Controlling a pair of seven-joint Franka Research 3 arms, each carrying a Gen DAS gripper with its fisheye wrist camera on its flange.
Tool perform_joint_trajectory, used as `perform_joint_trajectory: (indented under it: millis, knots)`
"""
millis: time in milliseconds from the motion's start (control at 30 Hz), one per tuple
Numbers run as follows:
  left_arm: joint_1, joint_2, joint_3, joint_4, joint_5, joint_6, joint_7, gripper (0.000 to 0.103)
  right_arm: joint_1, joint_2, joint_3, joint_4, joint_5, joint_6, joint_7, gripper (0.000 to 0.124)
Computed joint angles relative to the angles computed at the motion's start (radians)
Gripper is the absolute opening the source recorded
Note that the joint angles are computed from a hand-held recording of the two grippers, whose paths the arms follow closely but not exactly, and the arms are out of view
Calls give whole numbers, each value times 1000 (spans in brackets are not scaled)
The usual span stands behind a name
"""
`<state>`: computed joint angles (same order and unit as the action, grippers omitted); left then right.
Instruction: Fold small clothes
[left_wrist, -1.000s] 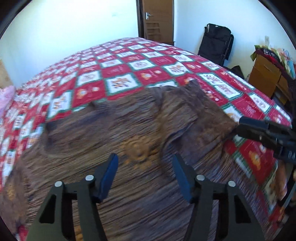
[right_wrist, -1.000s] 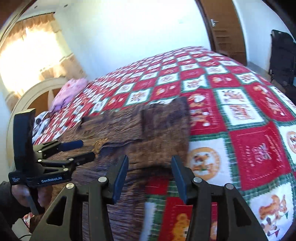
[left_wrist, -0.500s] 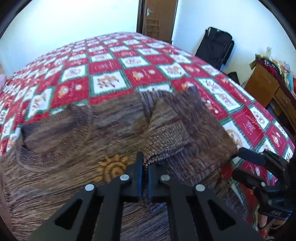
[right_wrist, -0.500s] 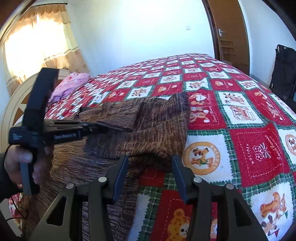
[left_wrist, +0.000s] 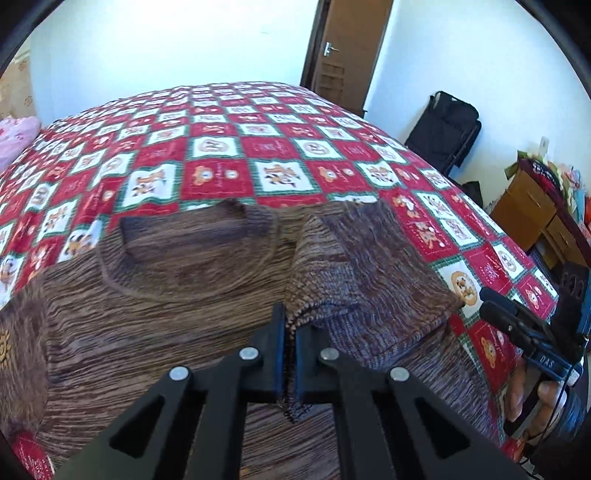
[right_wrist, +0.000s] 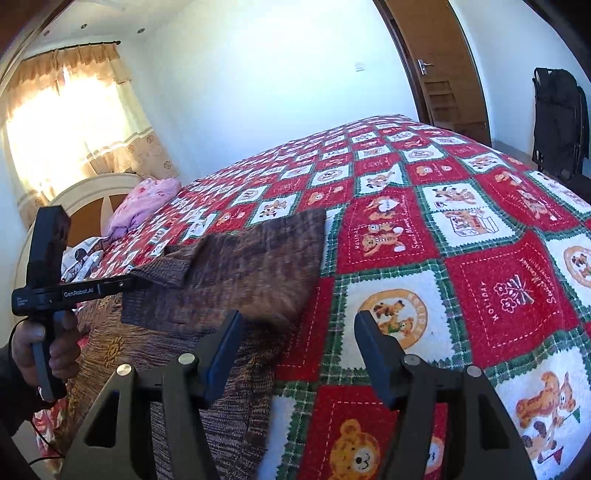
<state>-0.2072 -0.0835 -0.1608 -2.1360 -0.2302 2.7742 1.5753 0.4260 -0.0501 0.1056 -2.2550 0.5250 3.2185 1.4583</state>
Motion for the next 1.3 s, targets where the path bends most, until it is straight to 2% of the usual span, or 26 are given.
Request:
perform_joint_trajectory:
  millis: [200,267,433,567,633,700,767,867,900,933,1033,1067,1133,1167,1233,1267,1300]
  knots:
    - [15,-3,10,-29,-9,1,-27,5,-25,2,18,-3,-81,-16,52,64]
    - [14,-15,16,-47,-29,6,-12,5,-46,1,32,-8,-145,-18,103,64]
    - [15,-29,26,-72,-38,8,-12,5,-43,3,26,-8,-165,-23,118,64]
    - [49,-4,15,-58,76,-10,-133,7,-52,8,28,0,-207,-49,148,64]
    - [68,11,11,-47,154,-22,-208,13,-68,7,37,-4,-266,-50,200,64]
    - [74,8,14,-57,162,-15,-231,24,-72,6,38,-8,-295,-47,223,64]
    - [87,-2,15,-67,205,-15,-285,25,-75,4,38,-11,-313,-42,240,64]
    - [140,-14,-17,-62,430,-58,-486,27,-90,-4,48,-20,-359,-31,283,64]
    - [129,-20,2,-70,429,-46,-498,27,-124,-8,73,-20,-429,-34,343,64]
    - [124,-24,13,-78,399,-35,-482,27,-136,-11,81,-15,-463,-44,369,64]
    - [111,-35,26,-87,346,-33,-435,27,-71,-17,47,29,-377,-113,264,64]
    - [105,-36,26,-87,336,-29,-420,30,-65,-12,51,53,-390,-135,253,64]
    - [99,-28,13,-74,370,-32,-405,51,-48,14,55,112,-401,-188,216,64]
    - [107,-22,-1,-62,431,-41,-441,64,-26,38,52,154,-334,-216,132,64]
    - [113,-13,-16,-50,527,-47,-494,65,-11,87,60,224,-256,-268,32,64]
    - [109,-12,-15,-49,537,-49,-489,65,20,130,31,280,-304,-338,52,64]
    - [104,-13,-10,-50,529,-60,-473,65,15,154,34,309,-373,-378,106,64]
